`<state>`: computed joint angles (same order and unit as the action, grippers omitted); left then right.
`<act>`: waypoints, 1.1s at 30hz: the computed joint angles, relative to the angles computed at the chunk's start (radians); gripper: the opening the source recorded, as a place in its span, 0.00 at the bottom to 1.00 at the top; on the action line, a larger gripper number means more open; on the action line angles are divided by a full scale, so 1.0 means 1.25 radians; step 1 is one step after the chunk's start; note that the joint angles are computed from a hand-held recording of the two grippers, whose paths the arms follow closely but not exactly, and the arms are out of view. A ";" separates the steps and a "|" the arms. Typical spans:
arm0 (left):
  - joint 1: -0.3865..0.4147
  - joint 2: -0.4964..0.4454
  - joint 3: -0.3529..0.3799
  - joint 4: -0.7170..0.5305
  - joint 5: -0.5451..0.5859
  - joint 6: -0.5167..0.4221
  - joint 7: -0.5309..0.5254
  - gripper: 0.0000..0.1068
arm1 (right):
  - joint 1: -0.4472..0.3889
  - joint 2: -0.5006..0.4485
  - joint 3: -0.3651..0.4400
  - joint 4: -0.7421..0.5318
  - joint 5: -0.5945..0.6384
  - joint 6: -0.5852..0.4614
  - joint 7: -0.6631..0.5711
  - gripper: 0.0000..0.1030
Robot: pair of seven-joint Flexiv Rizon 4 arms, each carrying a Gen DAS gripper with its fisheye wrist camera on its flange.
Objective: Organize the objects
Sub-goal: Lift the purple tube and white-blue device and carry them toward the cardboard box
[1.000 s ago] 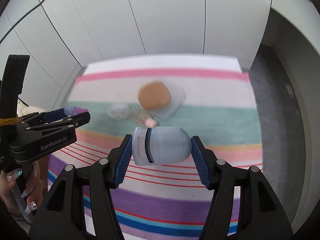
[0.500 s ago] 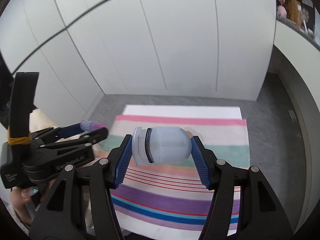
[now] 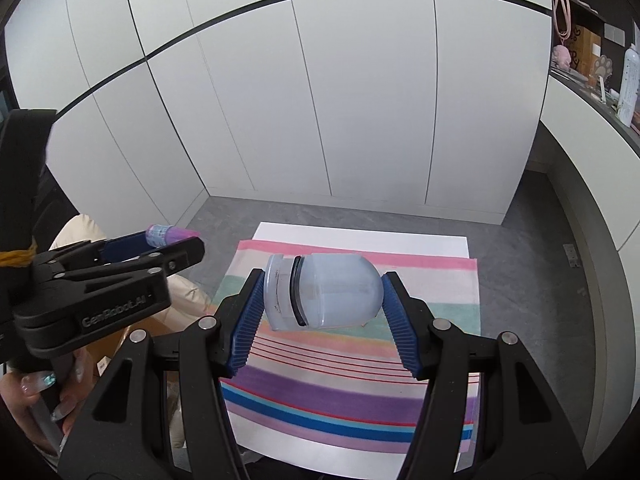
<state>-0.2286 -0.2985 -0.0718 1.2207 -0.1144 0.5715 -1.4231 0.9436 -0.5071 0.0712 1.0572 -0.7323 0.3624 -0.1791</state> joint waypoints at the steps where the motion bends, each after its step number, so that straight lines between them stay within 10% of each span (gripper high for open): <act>1: -0.002 0.006 0.001 0.007 0.005 -0.002 0.000 0.54 | 0.000 0.005 0.001 0.009 -0.002 0.004 0.002 0.59; 33: 0.036 0.401 0.031 0.507 0.004 0.067 0.112 0.54 | 0.167 0.084 0.121 0.139 0.000 -0.233 0.318 0.59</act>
<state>-0.1834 0.2023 -0.0333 1.8541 -0.1092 0.6556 -1.2831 1.1525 -0.4018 0.2222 1.2313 -0.7318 0.0715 0.2182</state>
